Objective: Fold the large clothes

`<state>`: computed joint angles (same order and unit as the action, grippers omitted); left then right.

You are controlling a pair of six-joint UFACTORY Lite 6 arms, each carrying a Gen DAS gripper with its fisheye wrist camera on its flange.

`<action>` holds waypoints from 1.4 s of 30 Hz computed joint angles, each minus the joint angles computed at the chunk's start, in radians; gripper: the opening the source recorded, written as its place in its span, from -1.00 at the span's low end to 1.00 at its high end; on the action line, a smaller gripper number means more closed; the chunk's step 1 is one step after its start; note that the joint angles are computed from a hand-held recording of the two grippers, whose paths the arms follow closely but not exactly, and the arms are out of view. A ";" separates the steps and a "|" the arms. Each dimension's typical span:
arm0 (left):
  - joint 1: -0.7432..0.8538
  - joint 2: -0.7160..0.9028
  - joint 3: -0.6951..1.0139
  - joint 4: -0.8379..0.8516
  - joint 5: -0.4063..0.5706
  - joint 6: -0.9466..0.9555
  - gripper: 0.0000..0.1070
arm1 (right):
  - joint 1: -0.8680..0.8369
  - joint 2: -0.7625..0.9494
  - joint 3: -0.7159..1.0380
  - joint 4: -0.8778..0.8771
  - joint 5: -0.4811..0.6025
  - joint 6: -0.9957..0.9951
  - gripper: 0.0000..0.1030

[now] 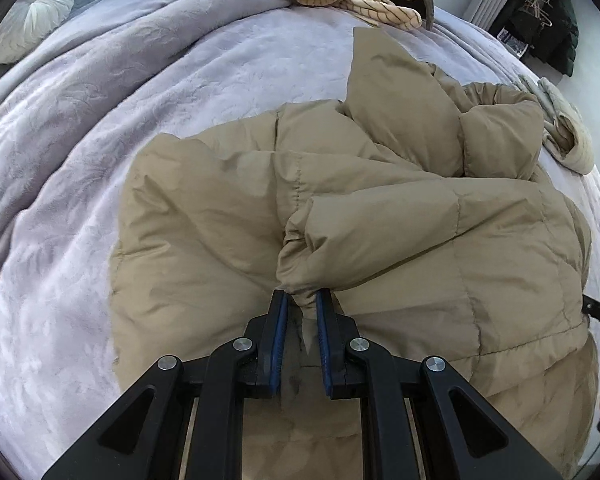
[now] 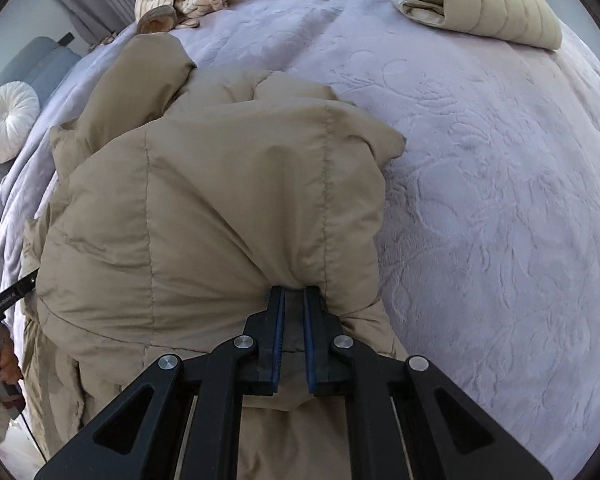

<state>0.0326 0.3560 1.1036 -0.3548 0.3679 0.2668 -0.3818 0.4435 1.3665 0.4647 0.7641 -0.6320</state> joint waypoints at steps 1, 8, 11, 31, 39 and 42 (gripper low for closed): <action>-0.001 -0.011 0.001 0.042 0.011 -0.043 -0.69 | 0.001 -0.010 0.006 -0.011 0.015 0.025 -0.85; -0.014 -0.074 -0.011 0.165 0.070 -0.175 -0.69 | -0.003 -0.102 -0.026 -0.024 0.077 0.059 -0.76; -0.025 -0.119 -0.029 0.192 0.098 -0.208 -0.69 | -0.003 -0.146 -0.051 -0.039 0.089 0.082 -0.76; -0.096 -0.580 -0.284 0.284 0.335 -0.337 -0.69 | -0.050 -0.490 -0.222 -0.036 0.349 0.156 -0.18; -0.091 -0.829 -0.419 0.335 0.477 -0.393 0.93 | -0.127 -0.664 -0.318 -0.027 0.474 0.147 0.02; -0.051 -0.937 -0.467 0.343 0.548 -0.376 0.93 | -0.173 -0.711 -0.346 -0.025 0.523 0.135 0.13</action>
<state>-0.0188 -0.5808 0.6361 -0.0120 0.9157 -0.1094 -0.5548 -0.2676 1.0202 0.4402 1.2869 -0.4973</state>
